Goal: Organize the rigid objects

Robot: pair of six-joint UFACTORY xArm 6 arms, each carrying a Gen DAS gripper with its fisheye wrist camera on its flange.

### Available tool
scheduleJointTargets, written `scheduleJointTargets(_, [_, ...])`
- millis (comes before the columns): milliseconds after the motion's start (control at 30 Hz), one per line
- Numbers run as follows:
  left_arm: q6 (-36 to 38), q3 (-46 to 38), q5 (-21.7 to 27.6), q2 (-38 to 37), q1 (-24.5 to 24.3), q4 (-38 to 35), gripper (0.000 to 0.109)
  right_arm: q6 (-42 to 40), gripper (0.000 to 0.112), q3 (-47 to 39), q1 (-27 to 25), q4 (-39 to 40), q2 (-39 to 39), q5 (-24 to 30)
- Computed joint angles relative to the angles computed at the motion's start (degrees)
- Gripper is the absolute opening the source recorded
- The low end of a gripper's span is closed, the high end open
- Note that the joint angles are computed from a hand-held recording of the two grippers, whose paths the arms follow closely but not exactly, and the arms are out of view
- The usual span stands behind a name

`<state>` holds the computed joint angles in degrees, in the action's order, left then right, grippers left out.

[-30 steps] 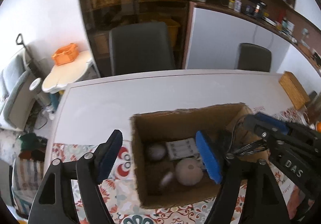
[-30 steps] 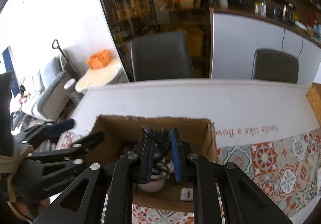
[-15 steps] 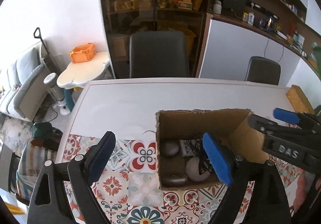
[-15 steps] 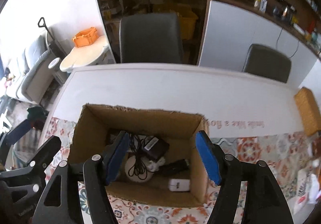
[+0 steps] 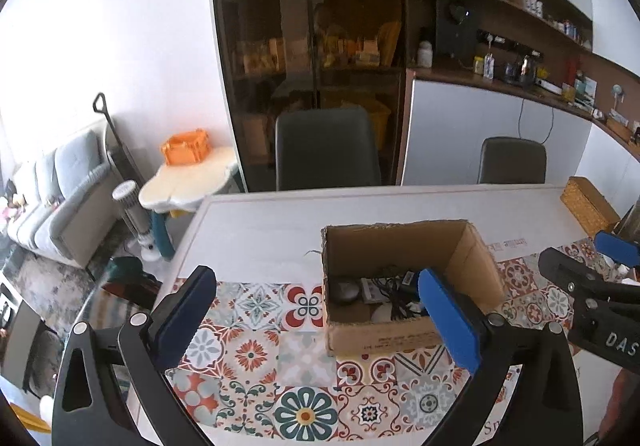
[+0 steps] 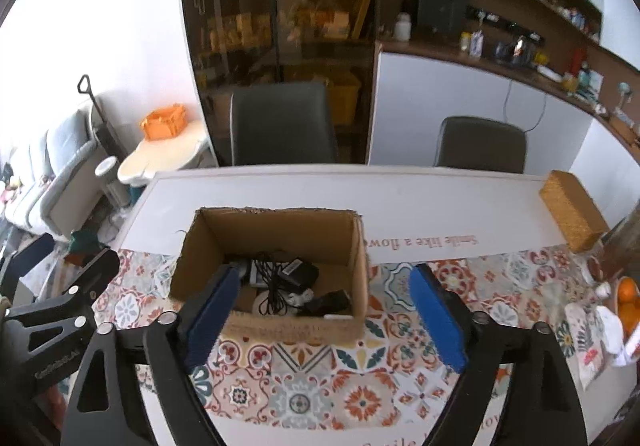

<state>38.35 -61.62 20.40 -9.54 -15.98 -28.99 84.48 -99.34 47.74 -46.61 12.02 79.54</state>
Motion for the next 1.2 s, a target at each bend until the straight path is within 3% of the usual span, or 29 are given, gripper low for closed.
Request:
scheduleJointTargets(267, [5.30,8.37,-0.24,-10.40,1.05,-5.44,0.103,9.59,0.094,5.40,8.62,-7.44,-4.54,3.11])
scheduleJointTargets(367, [5.99,12.73,-4.12,-14.76,0.41,-4.98,0.103,10.47,0.094,5.41,11.17,-8.90,-4.73,4.83])
scheduleJointTargets(500, [9.21,14.83,-2.97,-18.84,0.66,-9.04,0.103,10.60,0.094,4.59,14.20,-10.16,-4.63,8.28])
scheduleJointTargets(1200, [8.95,20.96,-3.10,-26.98,0.82,-8.73,0.103,13.74,0.094,7.53,19.51,-12.54,-7.54,11.12])
